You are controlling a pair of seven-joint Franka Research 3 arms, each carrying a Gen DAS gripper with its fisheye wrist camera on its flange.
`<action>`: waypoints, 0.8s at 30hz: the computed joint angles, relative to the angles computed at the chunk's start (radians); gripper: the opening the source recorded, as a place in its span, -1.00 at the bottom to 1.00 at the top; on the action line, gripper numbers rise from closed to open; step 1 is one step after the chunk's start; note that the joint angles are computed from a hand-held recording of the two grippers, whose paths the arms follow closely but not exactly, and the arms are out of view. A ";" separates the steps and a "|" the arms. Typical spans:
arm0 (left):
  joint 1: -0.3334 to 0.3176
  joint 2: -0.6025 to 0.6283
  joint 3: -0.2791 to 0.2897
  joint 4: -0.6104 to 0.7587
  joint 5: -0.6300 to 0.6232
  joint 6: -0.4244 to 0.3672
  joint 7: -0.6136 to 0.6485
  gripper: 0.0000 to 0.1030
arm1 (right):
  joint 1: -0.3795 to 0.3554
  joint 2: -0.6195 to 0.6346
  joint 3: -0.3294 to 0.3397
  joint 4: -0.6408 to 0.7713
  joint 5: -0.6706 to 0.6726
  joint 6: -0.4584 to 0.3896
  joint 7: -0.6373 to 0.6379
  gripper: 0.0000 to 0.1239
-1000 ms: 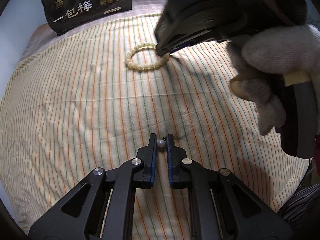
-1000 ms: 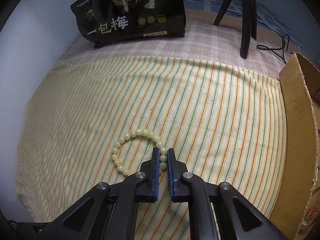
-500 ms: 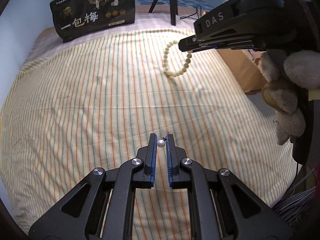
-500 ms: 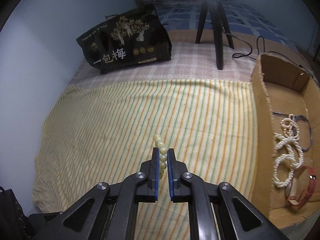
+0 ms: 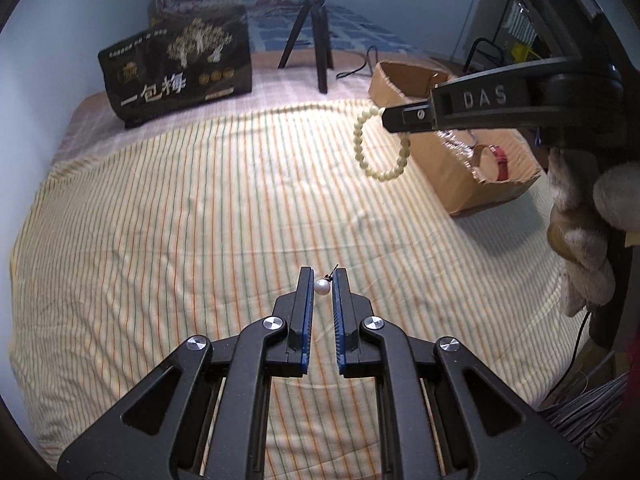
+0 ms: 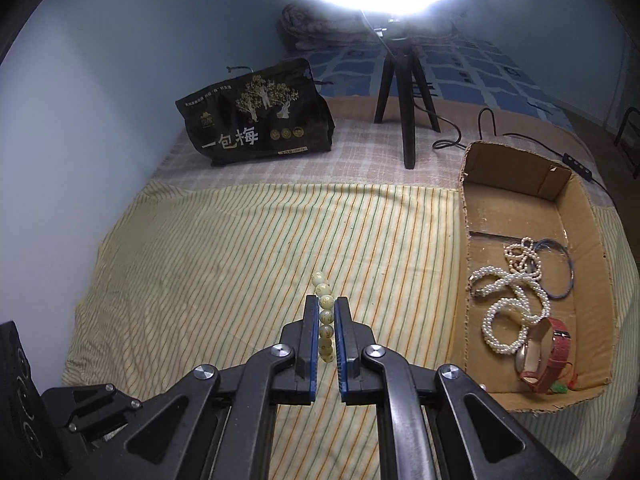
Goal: Organize jewelry
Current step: 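Carry the earring in the left tool and the bead bracelet in the right tool to the box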
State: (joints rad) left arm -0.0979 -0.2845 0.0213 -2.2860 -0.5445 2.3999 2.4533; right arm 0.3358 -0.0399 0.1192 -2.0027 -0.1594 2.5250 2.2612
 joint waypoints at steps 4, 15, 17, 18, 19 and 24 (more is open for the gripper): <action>-0.014 -0.014 -0.003 -0.002 -0.019 0.003 0.014 -0.86 | -0.005 -0.035 0.003 -0.028 -0.006 0.009 0.000 -0.92; -0.062 -0.037 -0.013 0.003 -0.057 -0.007 0.020 -0.86 | -0.063 -0.165 0.018 -0.128 -0.010 0.043 0.015 -0.92; -0.071 -0.036 -0.017 0.009 -0.063 -0.009 0.015 -0.86 | -0.085 -0.198 0.026 -0.151 -0.024 0.045 0.028 -0.92; -0.075 -0.036 -0.018 0.010 -0.066 -0.008 0.013 -0.86 | -0.095 -0.211 0.029 -0.159 -0.027 0.045 0.031 -0.92; -0.079 -0.037 -0.020 0.012 -0.070 -0.007 0.011 -0.86 | -0.108 -0.231 0.030 -0.173 -0.033 0.047 0.038 -0.92; -0.100 -0.030 -0.031 0.031 -0.086 -0.006 0.000 -0.86 | -0.163 -0.299 0.036 -0.226 -0.027 0.055 0.053 -0.92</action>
